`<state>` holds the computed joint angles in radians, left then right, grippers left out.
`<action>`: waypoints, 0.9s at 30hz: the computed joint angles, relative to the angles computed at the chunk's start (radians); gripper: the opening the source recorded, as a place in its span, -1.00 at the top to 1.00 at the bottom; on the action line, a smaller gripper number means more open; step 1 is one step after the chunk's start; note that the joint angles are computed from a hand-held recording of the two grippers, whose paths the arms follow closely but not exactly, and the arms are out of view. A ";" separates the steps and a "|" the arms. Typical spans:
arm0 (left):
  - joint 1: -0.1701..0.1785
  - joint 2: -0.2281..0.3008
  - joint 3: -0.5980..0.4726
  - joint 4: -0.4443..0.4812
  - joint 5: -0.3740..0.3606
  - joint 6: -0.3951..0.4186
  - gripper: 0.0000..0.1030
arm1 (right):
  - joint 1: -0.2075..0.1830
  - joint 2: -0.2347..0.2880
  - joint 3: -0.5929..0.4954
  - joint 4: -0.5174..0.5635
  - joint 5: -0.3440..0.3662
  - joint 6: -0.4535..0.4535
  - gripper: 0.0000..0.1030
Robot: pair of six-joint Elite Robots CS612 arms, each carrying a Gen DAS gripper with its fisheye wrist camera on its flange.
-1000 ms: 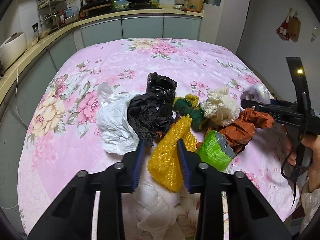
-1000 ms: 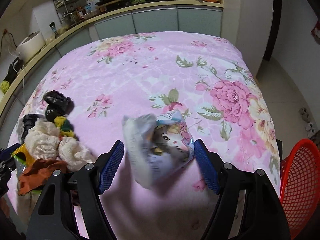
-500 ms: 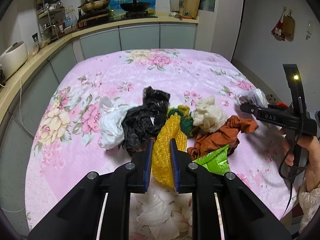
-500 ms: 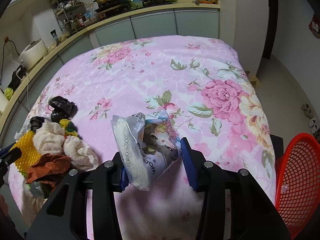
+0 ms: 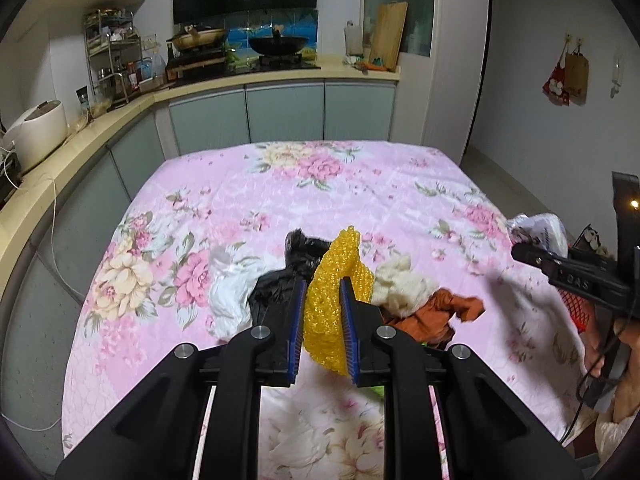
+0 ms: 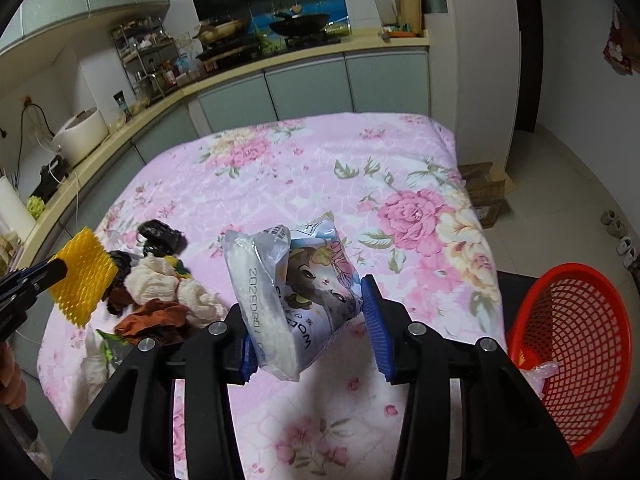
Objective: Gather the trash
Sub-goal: 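Carry the net and packet over the red wastebasket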
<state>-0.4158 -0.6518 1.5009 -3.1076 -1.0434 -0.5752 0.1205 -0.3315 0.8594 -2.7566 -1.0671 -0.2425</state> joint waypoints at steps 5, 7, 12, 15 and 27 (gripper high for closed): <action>-0.007 0.004 -0.013 -0.016 0.020 0.006 0.68 | -0.009 -0.028 0.048 -0.049 0.016 0.016 0.16; -0.011 0.006 -0.018 -0.022 0.031 0.013 0.68 | -0.013 -0.040 0.070 -0.072 0.022 0.023 0.16; -0.019 0.011 -0.036 -0.043 0.054 0.037 0.68 | -0.021 -0.066 0.113 -0.117 0.041 0.037 0.16; -0.023 0.015 -0.045 -0.054 0.056 0.051 0.68 | -0.026 -0.080 0.137 -0.147 0.051 0.047 0.16; -0.038 0.035 -0.099 -0.094 0.032 0.137 0.68 | -0.050 -0.108 0.193 -0.254 0.049 0.109 0.16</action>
<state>-0.4533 -0.6168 1.4019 -3.2019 -1.0118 -0.4385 0.0701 -0.4398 1.0526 -3.0101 -1.0185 -0.1336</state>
